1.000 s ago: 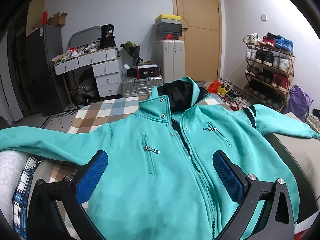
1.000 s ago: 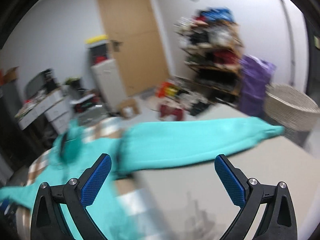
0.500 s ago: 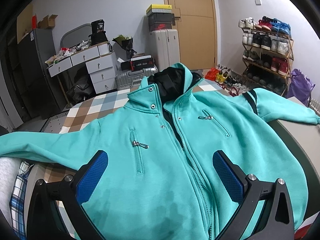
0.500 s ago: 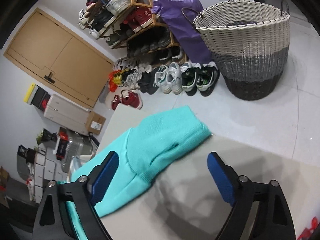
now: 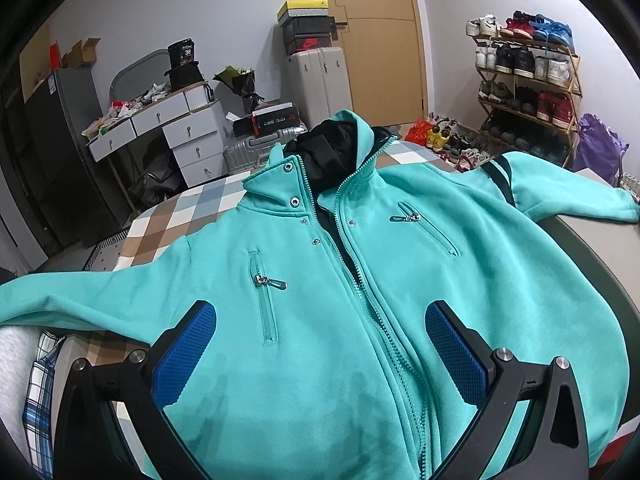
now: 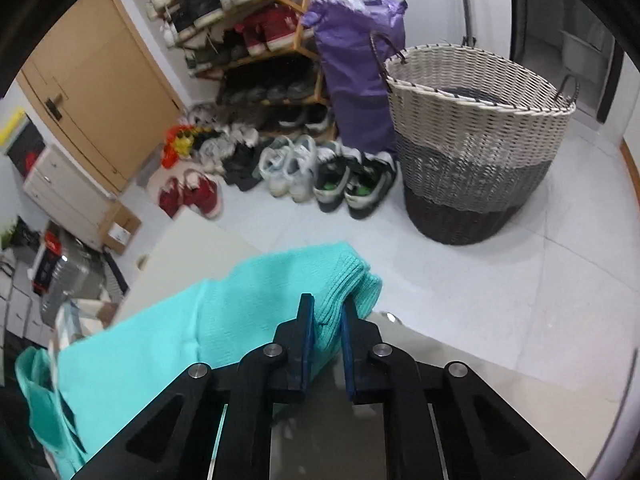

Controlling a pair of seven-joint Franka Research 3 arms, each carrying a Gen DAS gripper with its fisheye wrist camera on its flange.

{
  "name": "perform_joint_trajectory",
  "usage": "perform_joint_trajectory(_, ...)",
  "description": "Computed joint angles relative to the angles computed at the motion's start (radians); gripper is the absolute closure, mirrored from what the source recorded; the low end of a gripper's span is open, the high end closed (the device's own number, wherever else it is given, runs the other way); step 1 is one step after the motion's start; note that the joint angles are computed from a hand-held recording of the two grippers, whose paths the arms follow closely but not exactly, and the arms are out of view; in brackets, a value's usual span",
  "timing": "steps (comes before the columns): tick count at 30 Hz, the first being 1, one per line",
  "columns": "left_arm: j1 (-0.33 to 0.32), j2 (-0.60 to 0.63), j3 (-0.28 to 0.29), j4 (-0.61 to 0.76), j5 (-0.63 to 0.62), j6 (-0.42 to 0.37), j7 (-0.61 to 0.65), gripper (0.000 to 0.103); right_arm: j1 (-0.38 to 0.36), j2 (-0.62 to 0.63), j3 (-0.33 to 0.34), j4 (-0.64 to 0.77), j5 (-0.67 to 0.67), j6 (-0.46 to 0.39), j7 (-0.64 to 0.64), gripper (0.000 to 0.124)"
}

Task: Fold large clothes
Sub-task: 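Reach the right tool to the hoodie sleeve cuff and close on it, then lift the sleeve with the right tool and lay it across the hoodie front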

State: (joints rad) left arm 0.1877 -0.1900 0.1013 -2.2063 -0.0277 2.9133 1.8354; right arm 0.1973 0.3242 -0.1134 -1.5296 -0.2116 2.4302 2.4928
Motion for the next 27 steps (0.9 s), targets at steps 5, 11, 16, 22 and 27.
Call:
perform_joint_trajectory(5, 0.009, 0.005, -0.003, 0.002, 0.013, 0.018, -0.022, 0.001, 0.044, 0.006, -0.038, 0.056, -0.165, 0.012, 0.05, 0.115)
perform_joint_trajectory(11, 0.014, 0.011, -0.007, 0.007, 0.014, 0.025, -0.047, 0.001, 0.086, 0.078, -0.057, 0.301, -0.306, -0.096, 0.041, 0.115)
perform_joint_trajectory(16, 0.004, 0.006, 0.005, 0.003, -0.002, 0.043, -0.036, 0.001, 0.135, 0.2, -0.077, 0.58, -0.375, -0.201, -0.014, 0.115)
perform_joint_trajectory(22, -0.016, -0.001, 0.036, 0.006, -0.067, 0.048, 0.013, 0.001, 0.166, 0.311, -0.077, 0.82, -0.33, -0.204, -0.089, 0.115)
perform_joint_trajectory(27, -0.022, -0.005, 0.054, 0.012, -0.115, 0.043, 0.048, 0.001, 0.228, 0.293, -0.081, 0.826, -0.321, -0.063, -0.146, 0.115)
